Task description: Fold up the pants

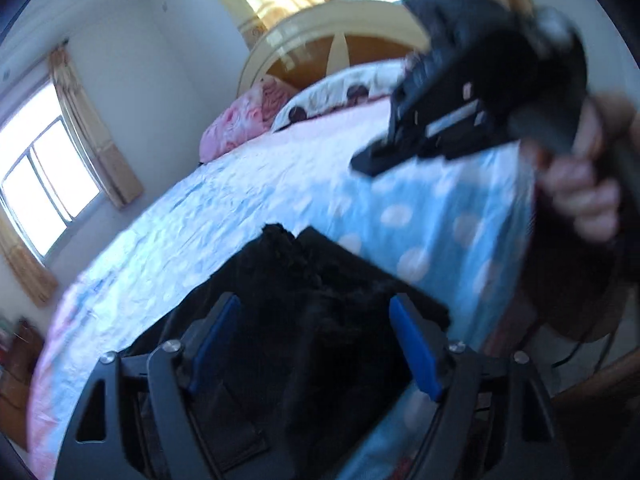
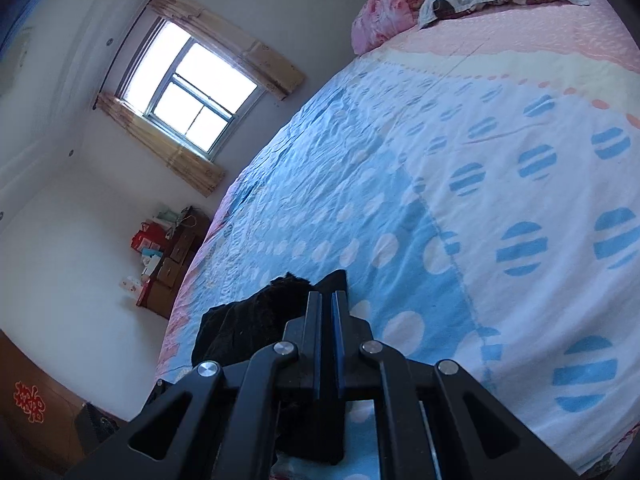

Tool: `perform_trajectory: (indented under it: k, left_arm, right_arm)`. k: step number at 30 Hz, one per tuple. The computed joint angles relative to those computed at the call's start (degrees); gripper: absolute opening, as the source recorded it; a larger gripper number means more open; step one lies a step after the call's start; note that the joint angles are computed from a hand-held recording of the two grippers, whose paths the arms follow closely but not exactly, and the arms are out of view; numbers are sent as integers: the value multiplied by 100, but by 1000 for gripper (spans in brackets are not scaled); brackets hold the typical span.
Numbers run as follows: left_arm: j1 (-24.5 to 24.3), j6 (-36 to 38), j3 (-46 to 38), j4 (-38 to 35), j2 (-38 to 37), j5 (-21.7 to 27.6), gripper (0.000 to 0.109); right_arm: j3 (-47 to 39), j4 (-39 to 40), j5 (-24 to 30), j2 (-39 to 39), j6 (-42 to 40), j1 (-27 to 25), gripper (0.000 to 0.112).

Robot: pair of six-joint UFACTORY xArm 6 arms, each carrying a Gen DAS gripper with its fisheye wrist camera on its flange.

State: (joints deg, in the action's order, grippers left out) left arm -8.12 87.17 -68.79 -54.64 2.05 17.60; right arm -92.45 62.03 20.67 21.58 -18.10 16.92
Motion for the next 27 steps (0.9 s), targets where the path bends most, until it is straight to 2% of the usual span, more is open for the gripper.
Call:
perform_trajectory:
  k: [3,4,5,6,7,8,10,12,15,17,18,19,20,22,24,26,27]
  left_arm:
    - [618,-996,-442,213,17,836,90]
    - [840,-1234,-470,157,-9,975,92]
    - [1116,-1712,-701,230,89,1166,97]
    - [1362,-2201,-920,350,203,1285,102]
    - [1533,-2621,-1062,497,314,1270,103]
    - [1717,-3221,-1294,883,513,1135,103]
    - [1935,-4065,-1472,1612,716,905,103]
    - [2165,-4750,-1776,2209,1000,952,103]
    - [2310,-5256,-1885,2676,1160,1050,103]
    - [2313,-5659,-2016,3029,1332,1135,103]
    - [2318,-5899,-2140,3261,1454,1247,103]
    - [2283,-6153,-2264,3516,1582,1312,103]
    - [2260,-6467,-2342,3868,1661,1381,103]
    - [2214,-6722,-2369,4146,1726,1413,103]
    - [2178,-6764,-2400,4199,1732,1430,103]
    - [2125,-6844,-2356,4348,1690,1337,103]
    - [2087,-6914,-2326,4497,1676,1271,103]
  right_arm:
    - [-313,158,569,112,-322,19,6]
    - [-443,253,761,168,-436,19,14]
    - [-541,384,920,227,-637,40,26]
    - [-635,353,1064,295,-633,56,60]
    - [-715,235,1066,388,-573,103,78]
    - [-719,240,980,436,-632,150,78]
    - [-972,-149,1177,666,-373,179,78]
    - [-1265,-593,1302,887,-82,228,78]
    - [-1752,-2241,1020,1263,657,453,75]
    - [-2249,-3440,1213,1623,1158,573,58]
    - [-2348,-4040,1235,1710,1407,630,35]
    - [-2660,-4481,1479,1890,1638,675,27]
    - [-2862,-4689,1667,1995,1697,694,27]
    - [-2808,-4843,1637,1940,1780,707,24]
    - [-2619,-4730,1613,1805,1884,648,17]
    - [-2408,-4705,1574,1658,2007,584,15]
    - [-2275,-4933,1520,1573,2157,557,11]
